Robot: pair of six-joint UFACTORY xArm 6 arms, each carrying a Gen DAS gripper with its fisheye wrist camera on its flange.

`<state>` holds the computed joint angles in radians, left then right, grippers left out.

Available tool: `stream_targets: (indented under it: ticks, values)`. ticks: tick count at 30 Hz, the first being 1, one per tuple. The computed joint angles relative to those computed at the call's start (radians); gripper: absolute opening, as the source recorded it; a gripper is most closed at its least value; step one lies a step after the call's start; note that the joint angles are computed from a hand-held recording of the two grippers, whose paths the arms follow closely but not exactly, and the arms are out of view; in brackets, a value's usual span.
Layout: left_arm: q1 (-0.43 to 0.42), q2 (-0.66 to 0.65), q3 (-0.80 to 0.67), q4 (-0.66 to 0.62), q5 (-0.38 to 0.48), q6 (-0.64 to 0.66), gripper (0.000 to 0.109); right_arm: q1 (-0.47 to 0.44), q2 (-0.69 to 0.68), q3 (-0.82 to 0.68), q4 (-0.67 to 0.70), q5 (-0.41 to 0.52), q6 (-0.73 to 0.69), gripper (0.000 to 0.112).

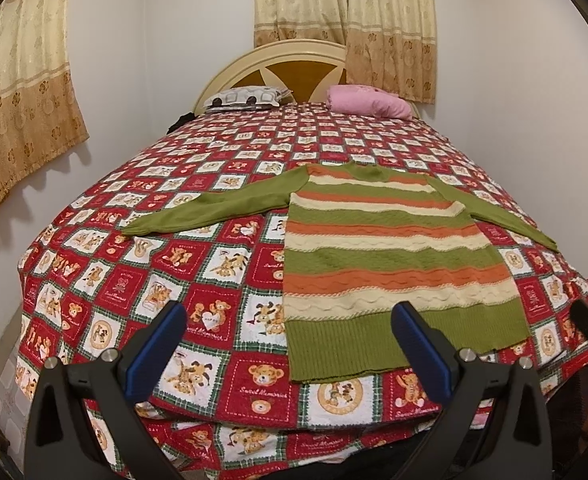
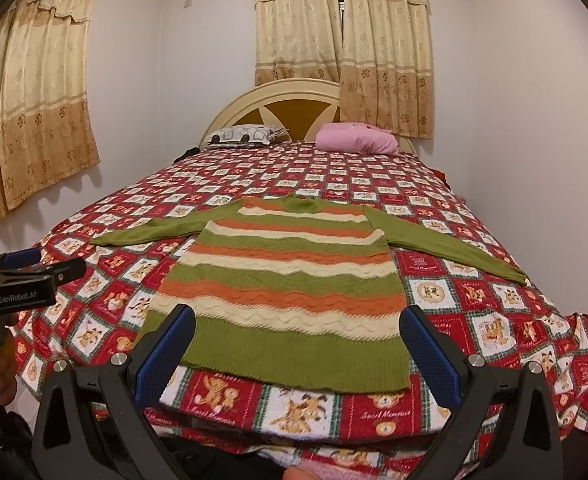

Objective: Fold small clothes

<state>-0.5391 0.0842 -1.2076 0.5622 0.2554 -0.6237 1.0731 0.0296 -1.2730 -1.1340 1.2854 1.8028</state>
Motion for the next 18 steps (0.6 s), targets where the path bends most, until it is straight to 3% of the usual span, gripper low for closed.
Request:
stream_targets:
  ticks: [7,13,18]
  values:
    - [0.002,0.093,-0.102,0.069,0.009,-0.026,0.103,-0.084,-0.062,0.097,0.012,-0.039,0.004,0.102]
    - [-0.012,0.218,-0.249,-0.046,0.042,0.109,0.103,-0.191,-0.117,0.188,0.060,-0.122,-0.005,0.102]
    - [-0.024,0.352,-0.423,-0.050,0.101,0.146,0.103,-0.309,-0.173,0.280,0.093,-0.229,0.007,0.102]
